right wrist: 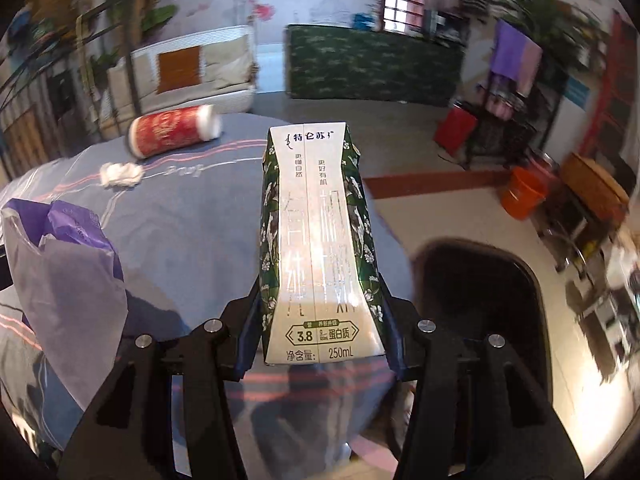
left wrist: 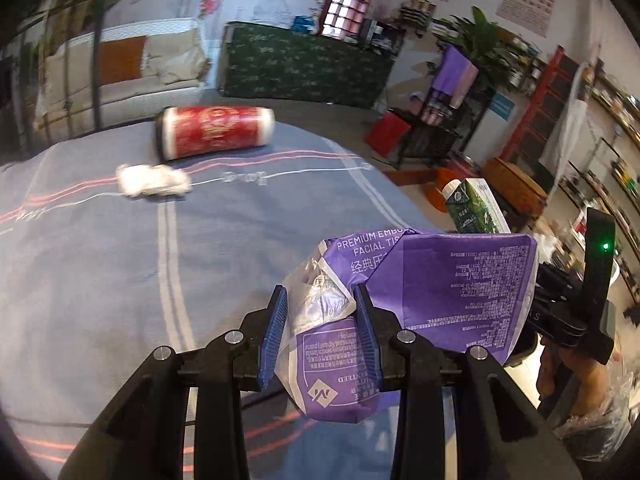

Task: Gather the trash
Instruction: 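Grasp the green-and-white milk carton with the right tool while the left tool lifts the purple package, then carry the milk carton over the bin and open the right tool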

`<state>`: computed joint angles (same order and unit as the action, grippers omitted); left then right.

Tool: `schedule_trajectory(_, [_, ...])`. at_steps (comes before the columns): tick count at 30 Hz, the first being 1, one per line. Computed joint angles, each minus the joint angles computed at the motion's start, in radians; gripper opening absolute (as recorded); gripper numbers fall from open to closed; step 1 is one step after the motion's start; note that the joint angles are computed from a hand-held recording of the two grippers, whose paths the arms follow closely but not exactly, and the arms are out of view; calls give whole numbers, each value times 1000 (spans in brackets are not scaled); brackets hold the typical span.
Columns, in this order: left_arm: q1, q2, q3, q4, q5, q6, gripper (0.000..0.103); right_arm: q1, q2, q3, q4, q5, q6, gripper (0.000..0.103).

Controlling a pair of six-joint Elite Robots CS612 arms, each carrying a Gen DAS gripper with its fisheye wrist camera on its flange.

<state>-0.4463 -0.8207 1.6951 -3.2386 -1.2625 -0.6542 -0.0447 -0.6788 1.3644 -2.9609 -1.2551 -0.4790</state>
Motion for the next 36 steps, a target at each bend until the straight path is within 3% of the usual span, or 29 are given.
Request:
schedule_trajectory(8, [-32,62,-127,28,-86,131,35,-57,-2,31,-34,-101,95,51])
schedule_trajectory(13, [-45,90,-185,50,-115,177,35,-77,24,-11,34,-161,122,51])
schedule_trajectory(23, [-60,95,-202,59,-101,193,35,-71,159,-264,440,-234,166,51])
schedule_trajectory(28, [-60,92,-198,70,-91,185,35,-49,228,-385,571,-311,161,51])
schedule_trajectory(33, [-61,92,-201,81,-94,180,35,-39,285,-497,729,-334,182,51])
schedule_trajectory(36, [-61,93,-204,88,-94,178,35,-35,296,-520,758,-358,208,52])
